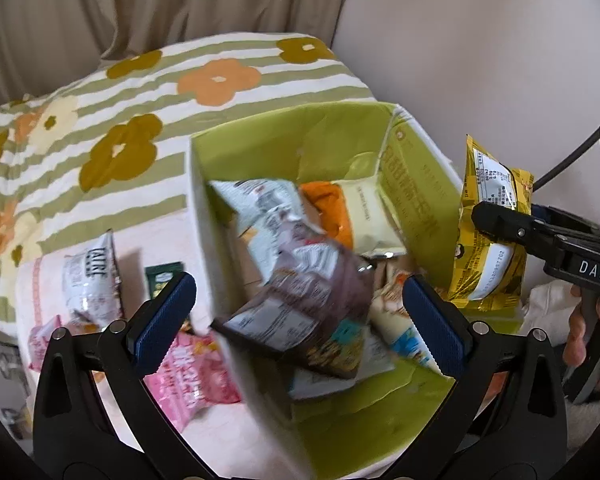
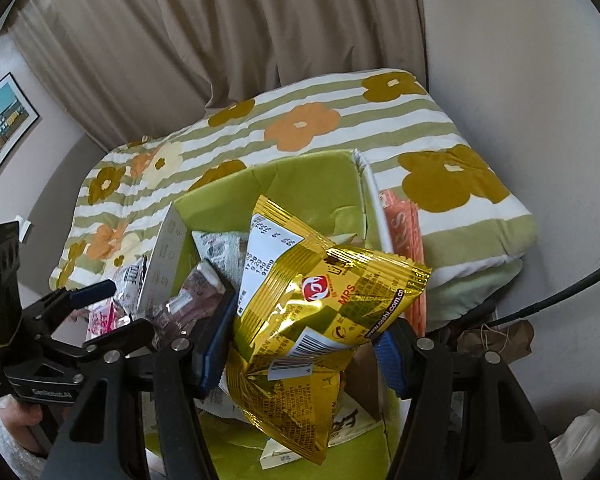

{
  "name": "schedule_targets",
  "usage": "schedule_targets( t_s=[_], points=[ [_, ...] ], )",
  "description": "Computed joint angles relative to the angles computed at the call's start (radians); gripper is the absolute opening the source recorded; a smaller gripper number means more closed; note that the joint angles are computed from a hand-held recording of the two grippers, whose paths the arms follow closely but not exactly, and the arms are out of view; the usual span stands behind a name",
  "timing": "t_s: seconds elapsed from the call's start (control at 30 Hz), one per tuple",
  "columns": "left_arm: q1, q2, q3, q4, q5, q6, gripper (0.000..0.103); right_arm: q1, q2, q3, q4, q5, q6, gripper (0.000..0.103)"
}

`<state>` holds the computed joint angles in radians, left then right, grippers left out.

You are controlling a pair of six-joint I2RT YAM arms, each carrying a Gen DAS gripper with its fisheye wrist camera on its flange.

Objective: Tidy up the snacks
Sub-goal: 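Carry the brown bag and gold packet over the yellow-green box and open both tools, then move both tools back over the snacks left on the table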

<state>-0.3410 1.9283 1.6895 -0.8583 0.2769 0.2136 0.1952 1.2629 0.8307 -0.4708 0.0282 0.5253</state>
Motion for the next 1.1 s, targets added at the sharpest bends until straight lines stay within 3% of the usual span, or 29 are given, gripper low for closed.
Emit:
schedule_targets(
  t_s=[0.17, 0.4, 0.47, 0.5, 0.53, 0.73, 1.1],
  points=[
    [0.037, -0.034, -0.035, -0.002, 0.026, 0.001, 0.102, 0.009, 0.039, 0.029, -0.031, -0.004, -0.019, 0.058],
    [0.070, -0.073, -0.059, 0.009, 0.024, -0.006, 0.102, -0.008, 0.054, 0.019, 0.016, -0.033, -0.028, 0.061],
    [0.076, -0.087, -0.071, 0.015, 0.018, -0.013, 0.102, -0.019, 0.042, 0.001, 0.046, -0.059, -0.025, 0.073],
    [0.079, -0.094, -0.077, 0.017, 0.018, -0.017, 0.102, -0.021, 0.041, 0.001, 0.047, -0.065, -0.023, 0.089],
    [0.083, -0.105, -0.087, 0.022, 0.019, -0.022, 0.102, -0.017, 0.029, -0.009, 0.055, -0.056, -0.020, 0.097],
    [0.109, -0.181, -0.172, 0.047, 0.025, -0.041, 0.102, 0.039, -0.064, -0.058, 0.059, 0.024, -0.032, 0.097],
    [0.164, -0.330, -0.319, 0.058, 0.007, -0.084, 0.102, 0.129, -0.148, -0.055, 0.020, 0.035, -0.058, 0.097]
  ],
)
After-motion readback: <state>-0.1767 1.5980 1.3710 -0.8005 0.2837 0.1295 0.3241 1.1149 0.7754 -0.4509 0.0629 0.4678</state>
